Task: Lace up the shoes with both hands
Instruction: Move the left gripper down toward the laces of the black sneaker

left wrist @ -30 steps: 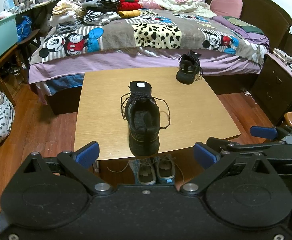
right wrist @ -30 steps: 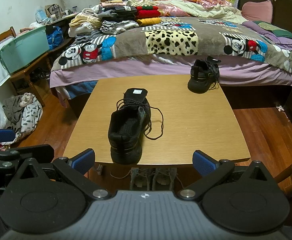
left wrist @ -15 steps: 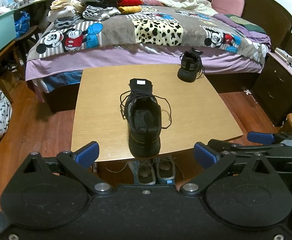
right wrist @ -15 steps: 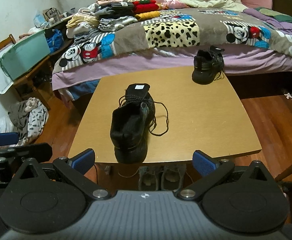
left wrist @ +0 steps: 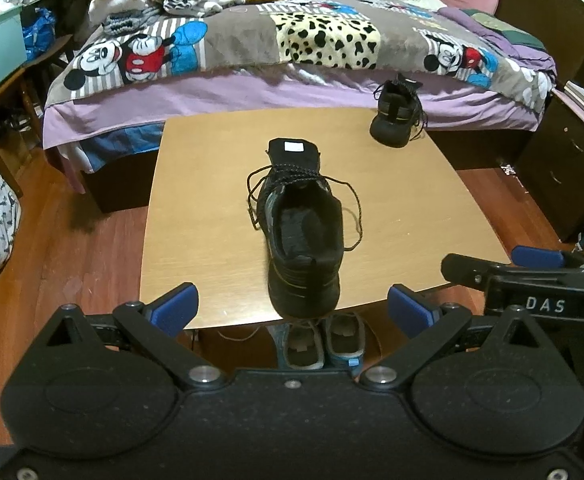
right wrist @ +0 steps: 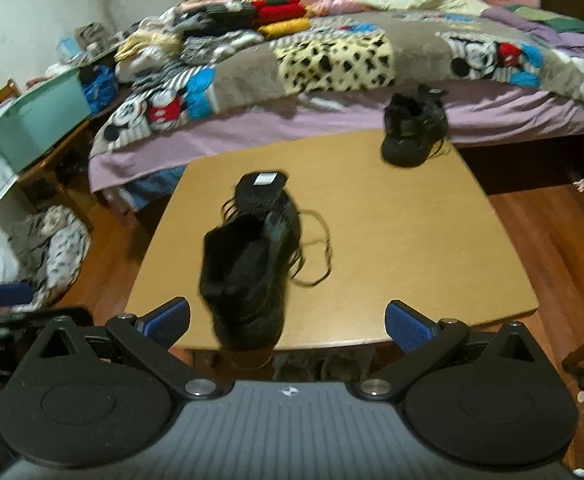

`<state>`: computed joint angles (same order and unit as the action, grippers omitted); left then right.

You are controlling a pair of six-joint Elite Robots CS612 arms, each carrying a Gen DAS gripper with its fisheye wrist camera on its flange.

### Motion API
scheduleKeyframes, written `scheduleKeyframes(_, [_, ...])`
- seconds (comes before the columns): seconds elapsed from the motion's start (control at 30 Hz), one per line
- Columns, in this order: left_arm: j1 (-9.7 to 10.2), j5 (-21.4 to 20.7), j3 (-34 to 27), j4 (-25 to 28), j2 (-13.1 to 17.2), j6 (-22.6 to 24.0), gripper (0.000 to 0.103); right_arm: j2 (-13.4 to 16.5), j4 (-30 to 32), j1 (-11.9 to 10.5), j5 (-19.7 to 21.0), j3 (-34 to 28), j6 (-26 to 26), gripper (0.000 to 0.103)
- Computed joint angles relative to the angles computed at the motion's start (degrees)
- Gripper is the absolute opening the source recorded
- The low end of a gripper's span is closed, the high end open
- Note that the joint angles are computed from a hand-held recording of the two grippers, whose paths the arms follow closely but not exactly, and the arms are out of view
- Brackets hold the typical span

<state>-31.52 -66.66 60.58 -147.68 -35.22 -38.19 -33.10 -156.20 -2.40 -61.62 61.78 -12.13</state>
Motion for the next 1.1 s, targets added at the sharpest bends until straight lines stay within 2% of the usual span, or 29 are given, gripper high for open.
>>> scheduleKeyframes(0.13, [0.59, -0.67, -1.59, 1.08, 1.08, 0.16, 0.102, 1.59, 3.98, 0.1, 0.3, -3.46, 0.34, 0.103])
scheduleKeyframes(0.5, [2.11, -2.45, -6.84, 3.0, 4.49, 1.48, 0.102, 6.14, 7.35, 0.42, 2.02, -11.31, 0.75, 0.103])
scheduleKeyframes(0.8, [3.34, -4.18, -11.55, 5.33, 7.54, 2.18, 0.102, 9.48, 9.09, 1.16, 1.42, -16.82, -0.39, 0.103])
scheduleKeyframes(0.93, [4.05, -5.26, -14.03, 5.93, 9.12, 3.26, 0.102, 11.74, 9.29, 1.17, 1.93, -20.35, 1.41, 0.103])
scheduleKeyframes(1.1, [5.06, -7.48, -15.78, 2.92, 10.82, 5.64, 0.102, 15.83, 11.03, 1.12, 2.77, -27.42, 2.86, 0.103])
